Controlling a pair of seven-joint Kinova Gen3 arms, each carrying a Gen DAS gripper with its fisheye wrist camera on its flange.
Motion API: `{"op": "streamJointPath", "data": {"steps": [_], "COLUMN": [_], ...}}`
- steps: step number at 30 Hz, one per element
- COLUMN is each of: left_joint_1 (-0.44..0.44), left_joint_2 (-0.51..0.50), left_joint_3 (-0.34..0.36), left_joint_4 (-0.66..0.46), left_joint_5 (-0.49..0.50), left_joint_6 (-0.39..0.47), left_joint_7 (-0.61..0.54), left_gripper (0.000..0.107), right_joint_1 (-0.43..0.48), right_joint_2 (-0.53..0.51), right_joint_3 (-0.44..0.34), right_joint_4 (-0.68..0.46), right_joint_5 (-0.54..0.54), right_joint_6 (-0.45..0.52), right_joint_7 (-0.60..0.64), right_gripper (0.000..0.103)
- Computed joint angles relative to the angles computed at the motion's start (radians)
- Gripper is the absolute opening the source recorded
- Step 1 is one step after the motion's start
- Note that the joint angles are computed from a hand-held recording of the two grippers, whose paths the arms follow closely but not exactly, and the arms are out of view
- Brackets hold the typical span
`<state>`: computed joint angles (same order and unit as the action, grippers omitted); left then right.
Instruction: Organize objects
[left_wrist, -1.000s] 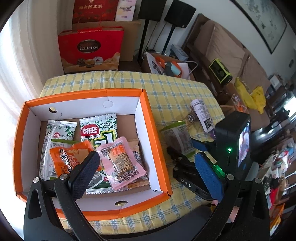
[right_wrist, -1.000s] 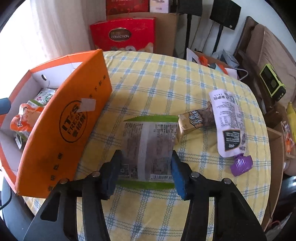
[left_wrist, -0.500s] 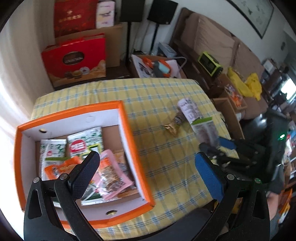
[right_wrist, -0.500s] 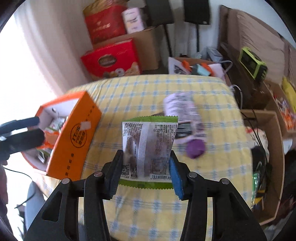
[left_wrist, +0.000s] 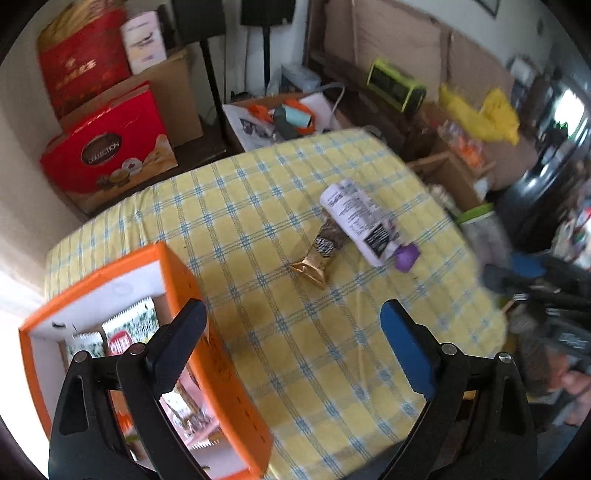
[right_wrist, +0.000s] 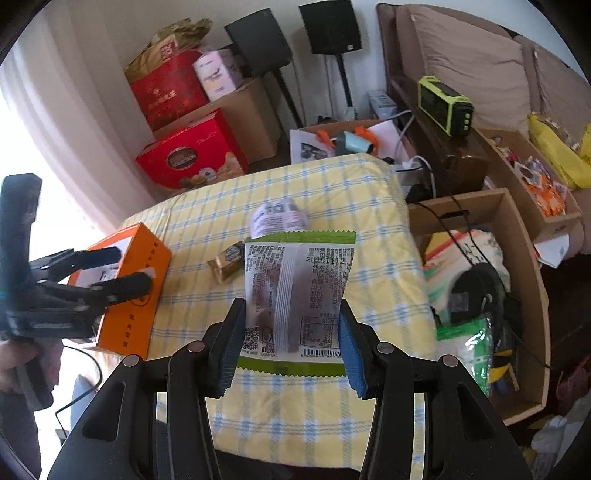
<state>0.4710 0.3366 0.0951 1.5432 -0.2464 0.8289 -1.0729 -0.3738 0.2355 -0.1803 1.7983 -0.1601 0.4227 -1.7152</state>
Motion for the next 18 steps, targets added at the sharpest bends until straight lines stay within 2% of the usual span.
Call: {"op": "streamJointPath", "data": {"steps": [1, 3, 6, 7, 9, 18], "left_joint_1": [0.007, 0.011, -0.004, 0.0, 0.008, 0.023], "left_joint_2": [0.02, 0.066, 0.13, 0.151, 0.183, 0.249], "left_joint_3": [0.003, 0.005, 0.016, 0.012, 0.003, -0.02], "left_joint_4": [-0.023, -0.072, -0.142, -0.161, -0.192, -0.255], "left_joint_5": [-0.02, -0.014, 0.028, 0.031, 0.035, 0.056], "left_joint_6": [0.024, 0.061, 0.121, 0.135, 0.152, 0.187], "left_joint_7": [0.007, -0.024, -0.088, -0.097, -0.109, -0.139], "left_gripper": [0.092, 0.075, 0.066, 0.066, 0.056, 0.055], "right_joint_1": [-0.002, 0.015, 0.047, 0.05, 0.065, 0.112], "right_joint_2": [-0.007, -0.018, -0.031, -0.034, -0.039, -0.023], "right_joint_3": [0.008, 0.002, -0.013, -0.012, -0.017, -0.036], "right_joint_4": [0.006, 0.018, 0.039, 0.044, 0.054, 0.073], "right_joint_5": [0.004, -0.012, -0.054, -0.059, -0.081, -0.177], "right_joint_6": [0.0, -0.005, -0.013, -0.016, -0.018, -0.031], "right_joint_7": [-0.01, -0.001, 0.036, 0.042, 0.063, 0.155], "right_gripper": [0.048, 0.049, 0.049, 0.049, 0.049, 0.049]}}
